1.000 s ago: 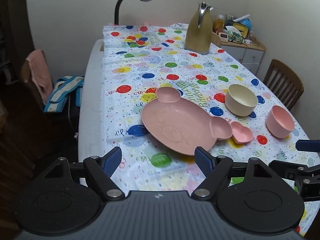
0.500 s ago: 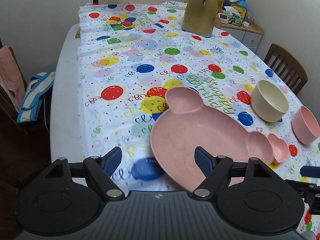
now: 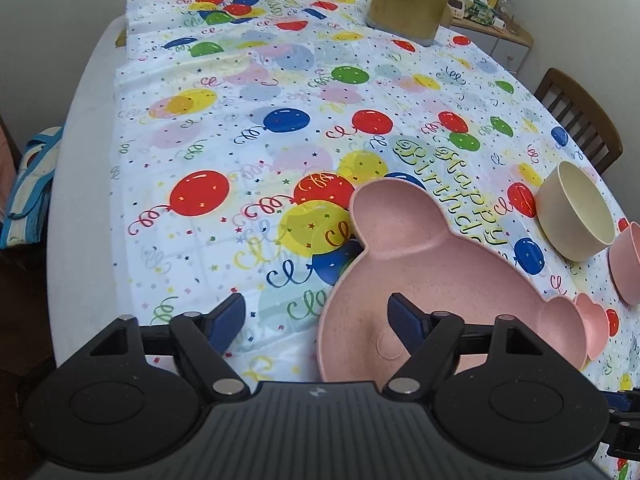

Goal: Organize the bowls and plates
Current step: 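Reach both grippers to the pink bear-shaped plate rim and close, then lift the pink bear-shaped plate with both grippers toward the white plates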

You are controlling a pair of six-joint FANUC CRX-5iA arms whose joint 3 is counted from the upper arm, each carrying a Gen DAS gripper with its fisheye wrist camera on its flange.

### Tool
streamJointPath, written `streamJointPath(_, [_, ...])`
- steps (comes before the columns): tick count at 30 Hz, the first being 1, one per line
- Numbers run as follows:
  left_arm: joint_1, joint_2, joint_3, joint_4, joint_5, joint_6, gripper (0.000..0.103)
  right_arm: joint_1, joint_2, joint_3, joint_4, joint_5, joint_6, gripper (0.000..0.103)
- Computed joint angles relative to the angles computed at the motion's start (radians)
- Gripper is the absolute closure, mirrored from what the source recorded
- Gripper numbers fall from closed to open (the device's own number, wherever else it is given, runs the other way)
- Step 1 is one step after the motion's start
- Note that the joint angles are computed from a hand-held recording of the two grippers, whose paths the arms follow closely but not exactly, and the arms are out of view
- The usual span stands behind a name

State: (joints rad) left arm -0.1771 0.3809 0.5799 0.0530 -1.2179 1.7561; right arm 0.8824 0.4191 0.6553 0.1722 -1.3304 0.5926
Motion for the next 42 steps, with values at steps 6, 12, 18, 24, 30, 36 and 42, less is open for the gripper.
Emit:
streamJointPath(6, [0.006,0.025,0.014,0.032,-0.001,-0.013,0.050,-0.015,0.013,0.012,-0.031,0.001,-0.047,0.069])
streamJointPath(12, [0.020,0.044,0.025,0.073,-0.009,-0.003,0.066,-0.017,0.019,0.022,-0.052,0.013,-0.036,0.082])
streamJointPath(18, [0.029,0.042,0.020,0.109,-0.012,-0.013,0.081,-0.012,0.034,0.046,-0.050,0.004,-0.015,0.093])
streamJointPath(24, [0.030,0.018,-0.001,0.112,-0.031,-0.010,0.082,-0.006,0.034,0.050,-0.042,-0.010,0.019,0.094])
streamJointPath(30, [0.026,-0.042,-0.050,0.117,-0.034,-0.008,0.082,0.001,0.020,0.041,-0.038,-0.018,0.075,0.094])
streamJointPath(36, [0.007,-0.113,-0.086,0.099,-0.049,0.008,0.082,0.005,-0.031,-0.004,-0.043,-0.006,0.105,0.093])
streamJointPath(42, [-0.049,-0.188,-0.104,0.040,-0.081,0.081,0.082,0.015,-0.119,-0.081,-0.056,0.019,0.171,0.093])
